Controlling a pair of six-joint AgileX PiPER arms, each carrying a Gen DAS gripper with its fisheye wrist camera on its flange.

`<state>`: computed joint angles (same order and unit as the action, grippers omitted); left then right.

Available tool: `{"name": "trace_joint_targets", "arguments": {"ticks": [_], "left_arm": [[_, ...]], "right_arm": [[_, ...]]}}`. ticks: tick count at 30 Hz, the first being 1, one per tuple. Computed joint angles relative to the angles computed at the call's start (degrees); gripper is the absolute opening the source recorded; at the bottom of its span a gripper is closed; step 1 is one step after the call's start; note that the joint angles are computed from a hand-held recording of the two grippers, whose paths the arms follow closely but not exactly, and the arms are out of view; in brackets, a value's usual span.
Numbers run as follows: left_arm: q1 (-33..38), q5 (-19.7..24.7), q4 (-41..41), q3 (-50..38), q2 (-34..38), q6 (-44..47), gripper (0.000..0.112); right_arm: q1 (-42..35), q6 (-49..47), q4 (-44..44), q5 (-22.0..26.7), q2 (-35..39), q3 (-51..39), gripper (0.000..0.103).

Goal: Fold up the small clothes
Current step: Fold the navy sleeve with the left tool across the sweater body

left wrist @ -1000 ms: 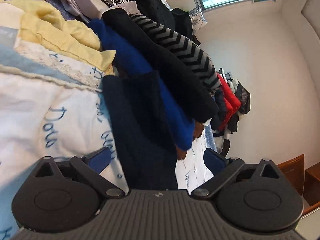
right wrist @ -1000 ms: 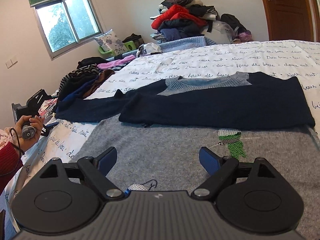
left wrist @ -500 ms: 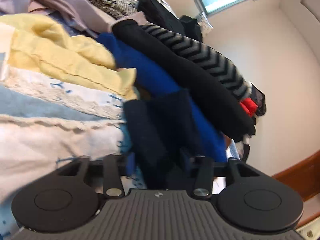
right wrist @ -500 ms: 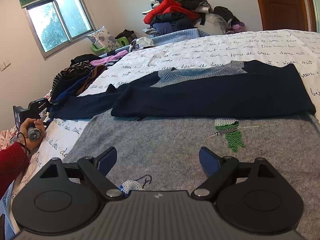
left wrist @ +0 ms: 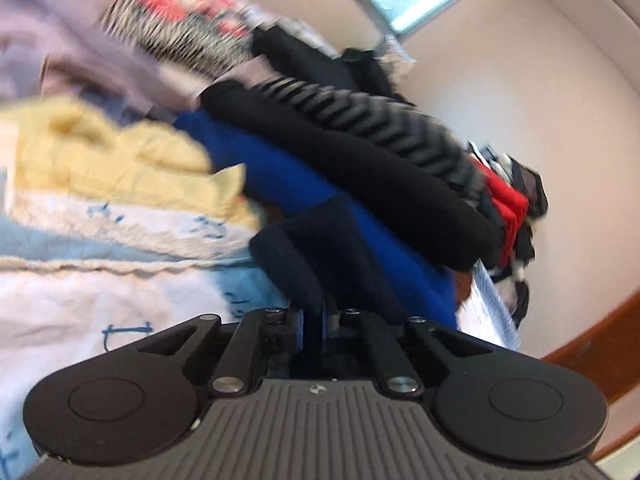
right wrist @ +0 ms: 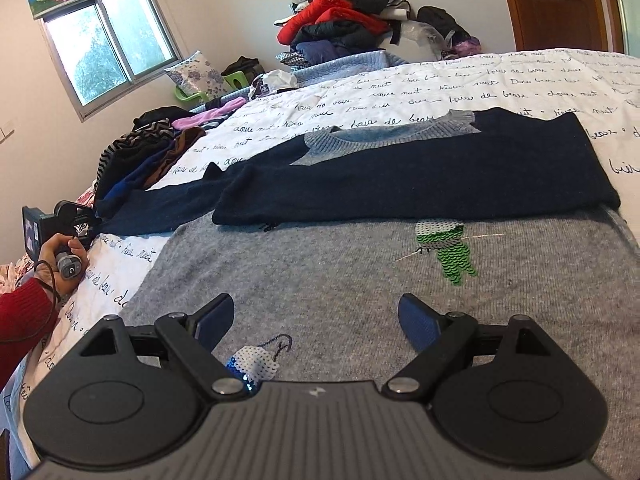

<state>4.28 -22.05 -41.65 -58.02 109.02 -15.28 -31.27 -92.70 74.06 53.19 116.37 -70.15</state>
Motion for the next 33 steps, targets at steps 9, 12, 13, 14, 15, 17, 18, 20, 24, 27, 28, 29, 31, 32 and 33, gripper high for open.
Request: {"name": "trace_joint_targets", "arguments": {"ticks": [9, 12, 13, 14, 15, 17, 18, 20, 24, 27, 28, 29, 31, 32, 33], "left_arm": [[-14.14, -8.72, -21.66, -0.05, -7.13, 29.46, 0.007], [-19.32, -11.2, -25.41, -1.99, -7.72, 36.27, 0.007], [-21.54, -12.66, -26.68, -2.63, -7.65, 38.62, 0.007], [-23.21, -13.24, -27.69, -3.34, -7.58, 40.33, 0.007], [-24.75, -13.37, -28.6, -4.22, -7.45, 41.85, 0.007], [-27.96, -13.82, -29.54, -5.67, -7.1, 43.8, 0.007], [-29.33, -14.01, -29.74, -6.5, -6.77, 44.56, 0.007], [-32.17, -14.72, -30.55, -8.55, -5.72, 46.67, 0.007], [-36.59, -16.73, -33.6, -13.9, -2.42, 52.38, 0.007], [-39.54, -19.21, -36.25, -17.9, 0.53, 57.15, 0.007], [-40.76, -20.57, -37.05, -19.38, 1.73, 58.78, 0.007], [-41.68, -21.59, -37.74, -20.51, 2.61, 60.11, 0.007], [-43.22, -22.41, -39.56, -23.74, 4.52, 63.09, 0.007], [-43.73, -22.38, -40.01, -24.8, 5.15, 64.33, 0.007], [-44.4, -22.69, -40.9, -26.49, 6.17, 65.9, 0.007]], "right_arm": [[-1.03, 0.43, -0.1, 1.25, 0.63, -0.81, 0.09], [-1.91, 0.14, 0.05, 1.91, 0.83, -0.78, 0.09], [-2.19, 0.34, -0.02, 2.21, 0.98, -0.95, 0.09], [-2.51, 0.91, -0.26, 2.69, 1.2, -1.27, 0.09], [-2.86, 1.58, -0.49, 3.29, 1.51, -1.67, 0.09], [-3.58, 2.66, -0.76, 4.6, 2.1, -2.43, 0.09], [-3.87, 3.05, -0.84, 4.94, 2.27, -2.71, 0.09], [-4.39, 3.22, -0.69, 5.08, 2.37, -2.82, 0.09], [-5.67, 4.32, -0.83, 6.1, 3.02, -3.51, 0.09], [-6.69, 5.29, -1.33, 7.07, 3.61, -4.18, 0.09], [-6.92, 5.39, -1.38, 7.07, 3.76, -4.3, 0.09], [-7.12, 5.53, -1.42, 6.98, 3.86, -4.4, 0.09], [-7.69, 6.53, -1.69, 7.61, 4.49, -5.21, 0.09], [-7.98, 7.31, -1.76, 8.31, 4.95, -5.83, 0.09], [-8.3, 8.65, -1.89, 9.23, 5.68, -6.96, 0.09]]}}
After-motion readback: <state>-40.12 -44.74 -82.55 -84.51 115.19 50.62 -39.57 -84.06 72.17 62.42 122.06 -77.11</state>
